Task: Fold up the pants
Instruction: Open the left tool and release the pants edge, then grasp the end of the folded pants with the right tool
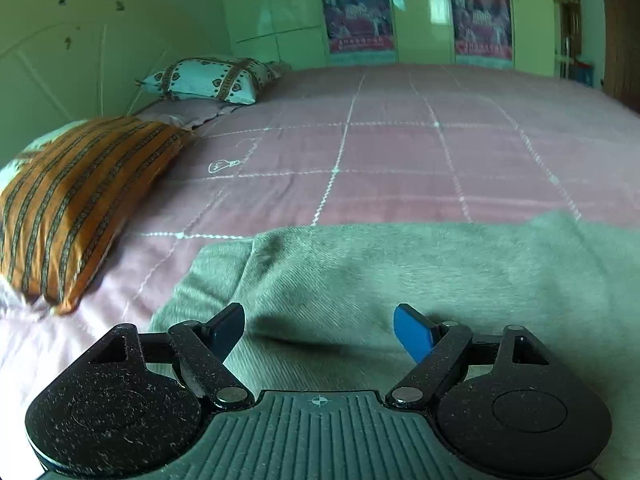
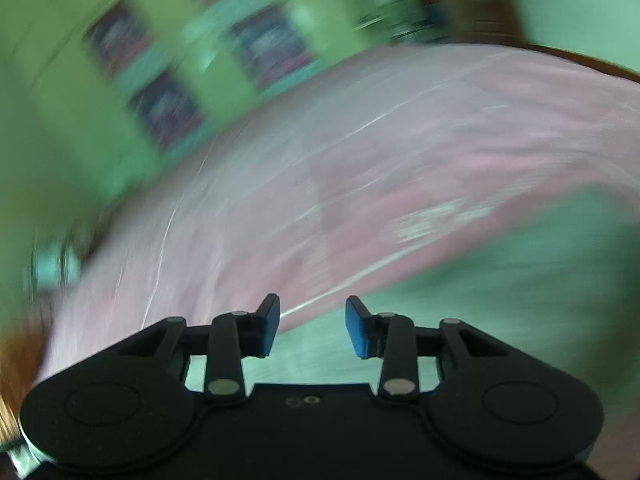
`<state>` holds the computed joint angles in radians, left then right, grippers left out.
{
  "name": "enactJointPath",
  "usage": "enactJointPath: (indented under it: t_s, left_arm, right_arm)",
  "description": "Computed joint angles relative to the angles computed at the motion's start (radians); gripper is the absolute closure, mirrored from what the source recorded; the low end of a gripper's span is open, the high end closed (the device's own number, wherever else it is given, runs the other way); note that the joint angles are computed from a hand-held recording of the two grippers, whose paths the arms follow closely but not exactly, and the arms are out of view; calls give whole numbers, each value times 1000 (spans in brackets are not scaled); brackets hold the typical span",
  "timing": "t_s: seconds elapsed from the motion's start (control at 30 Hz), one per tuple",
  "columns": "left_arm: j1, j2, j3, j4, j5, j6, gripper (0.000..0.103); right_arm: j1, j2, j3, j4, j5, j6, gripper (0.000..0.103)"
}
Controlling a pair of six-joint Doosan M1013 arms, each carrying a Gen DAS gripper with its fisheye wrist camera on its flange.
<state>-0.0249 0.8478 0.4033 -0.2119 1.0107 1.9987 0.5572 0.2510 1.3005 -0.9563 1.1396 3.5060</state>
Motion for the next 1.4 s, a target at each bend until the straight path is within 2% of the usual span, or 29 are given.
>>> enactJointPath:
  t_s: [0.07,0.13,0.17,0.27,0.47,0.53,0.63,0.73,0.77,0.8,0.87,0.93,0.97,1.0,1.1,1.17,1.2,1.23,1.27,1.4]
  left_arm:
    - [1,-71,126,-22,-68,11,18]
    - [1,-93,167,-35,-79,8,16]
    - [1,-105,189,-40,-87,9,16]
    - [-5,-131,235,-25,-74,-8,15]
    - [-16,-147,269,15,-41,-31,13]
    - [-19,-155,290,30,-50,-27,11]
    - [-21,-167,318,31,-74,-29,8]
    - [-25,-170,329,43,-85,-29,6]
    - [-29,-170,329,60,-84,-23,5]
    - [-33,-169,331,75,-85,-15,4]
    - [-37,-168,323,90,-86,-34,4]
    - [-35,-181,346,66,-132,-27,4]
    - [-35,-180,347,67,-132,-20,4]
    - [-38,-167,325,92,-90,-28,4]
    - [-29,-174,355,55,-125,-22,1]
    - [-25,-174,362,42,-135,-18,0]
    - [-25,-174,362,39,-136,-12,0]
    - [-24,-172,358,35,-132,-6,0]
    - [-23,-170,351,33,-122,-2,0]
    - [-30,-196,374,48,-138,-36,0]
  right_arm:
    - [27,-75,107,-66,76,194,75]
    - [48,-137,190,-74,136,354,74]
    - [56,-162,229,-74,138,427,73]
    - [68,-214,317,-67,87,597,73]
    - [68,-221,367,-83,-8,752,70]
    - [51,-215,365,-79,-37,752,70]
    - [19,-216,367,-30,-126,695,71]
    - [9,-200,333,12,-105,595,74]
    - [6,-193,311,45,-84,512,92]
    - [0,-184,285,67,-61,418,100]
    - [2,-183,265,7,-51,356,100]
    - [3,-188,242,-52,-51,298,100]
    - [6,-187,223,-87,-50,253,100]
    - [7,-188,213,-109,-50,229,101]
    - [10,-190,220,-103,-37,228,101]
    - [-14,-191,255,18,-38,235,100]
    - [-25,-192,298,55,-65,286,100]
    - [-25,-205,349,40,-117,380,103]
    - [-15,-207,363,-5,-119,425,103]
    - [-7,-197,321,17,-82,341,97]
